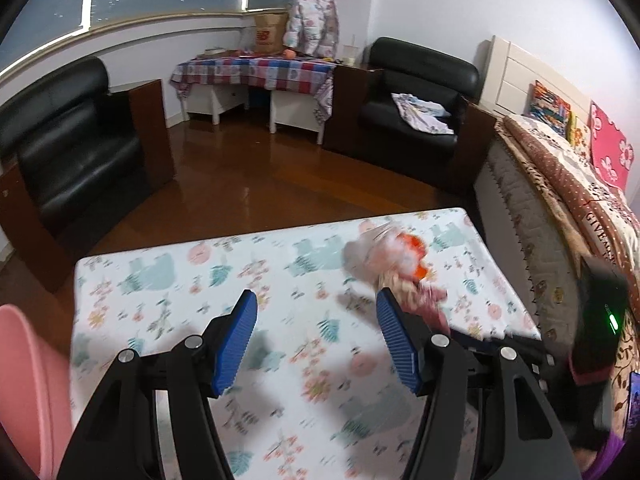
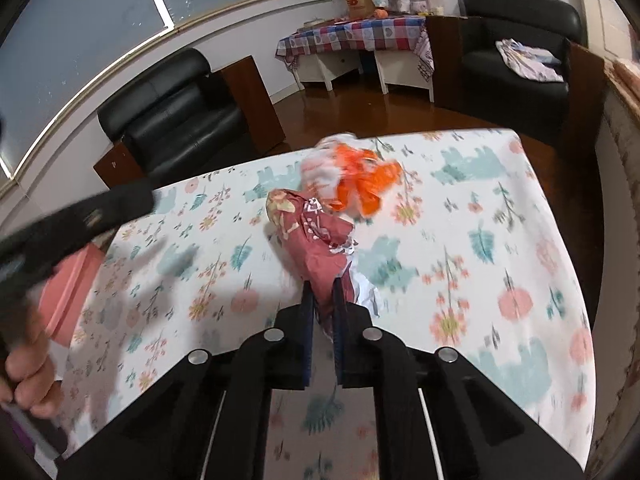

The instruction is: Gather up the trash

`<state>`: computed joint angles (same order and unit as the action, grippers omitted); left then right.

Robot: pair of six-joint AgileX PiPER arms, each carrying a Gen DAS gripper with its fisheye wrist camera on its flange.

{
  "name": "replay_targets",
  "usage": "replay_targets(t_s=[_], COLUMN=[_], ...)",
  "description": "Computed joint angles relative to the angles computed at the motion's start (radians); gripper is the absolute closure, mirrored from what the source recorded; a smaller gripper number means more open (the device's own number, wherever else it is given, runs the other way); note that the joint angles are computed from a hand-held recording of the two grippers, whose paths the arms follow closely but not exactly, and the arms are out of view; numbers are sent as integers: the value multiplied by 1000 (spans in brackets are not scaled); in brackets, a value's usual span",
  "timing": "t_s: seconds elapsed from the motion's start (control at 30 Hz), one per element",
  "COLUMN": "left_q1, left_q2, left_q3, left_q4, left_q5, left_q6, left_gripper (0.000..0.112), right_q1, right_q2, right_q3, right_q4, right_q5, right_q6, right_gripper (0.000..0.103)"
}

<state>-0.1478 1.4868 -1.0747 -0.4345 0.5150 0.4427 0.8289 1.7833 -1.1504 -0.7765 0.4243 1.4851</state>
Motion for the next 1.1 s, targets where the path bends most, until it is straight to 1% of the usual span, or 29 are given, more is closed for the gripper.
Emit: replay_targets(t_s=[0.07, 0.17, 0.23, 0.37, 0.43, 0.57, 0.63, 0.7, 0.73, 0.77, 0.83, 0.87, 0.93, 1.03, 1.1], left_q1=[-26, -83, -117, -173, -192, -203, -200, -191, -187, -184, -173, -169, -156, -141, -125], left_q2=[32, 84, 117, 188, 226, 283, 301, 320, 327, 330, 333, 329, 317, 276, 242], left_q3=[-30, -72, -91, -116, -136, -165, -170, -184, -188, -190, -183, -176, -158, -107, -75], left_q4=[-16, -2, 16, 80, 124, 153, 132, 96, 85, 75, 25, 11, -41, -97, -142], left_q5=[4, -6, -18, -64, -81, -99, -114, -104, -99, -94, -94, -102, -103, -126, -127], left_q6=[10, 1, -12, -76, -127, -162, -145, -109, -103, -96, -60, -50, -3, 59, 106], left_gripper=[51, 51, 51, 51, 51, 51, 60, 80, 86, 98, 103, 112, 112, 112, 112], right_q1=[24, 69, 98, 139, 141, 116, 112, 116, 117, 114, 110, 111, 111, 108, 108], right_q2=[-37, -97, -129, -162, -162, -176, -169, -165, -163, -162, -159, -159, -158, -157, -155], right_q3=[48, 124, 167, 208, 217, 243, 234, 230, 229, 228, 224, 222, 221, 217, 213], right_q4=[-38, -98, -131, -180, -181, -176, -165, -162, -160, -158, -151, -151, -150, -148, -148], right_q5=[10, 54, 105, 193, 208, 176, 175, 180, 181, 178, 178, 180, 183, 186, 190], right_q6=[81, 226, 319, 424, 435, 444, 429, 425, 422, 419, 409, 407, 404, 397, 393], right_gripper=[94, 95, 95, 95, 95, 95, 95, 95, 95, 95, 95, 95, 95, 95, 95])
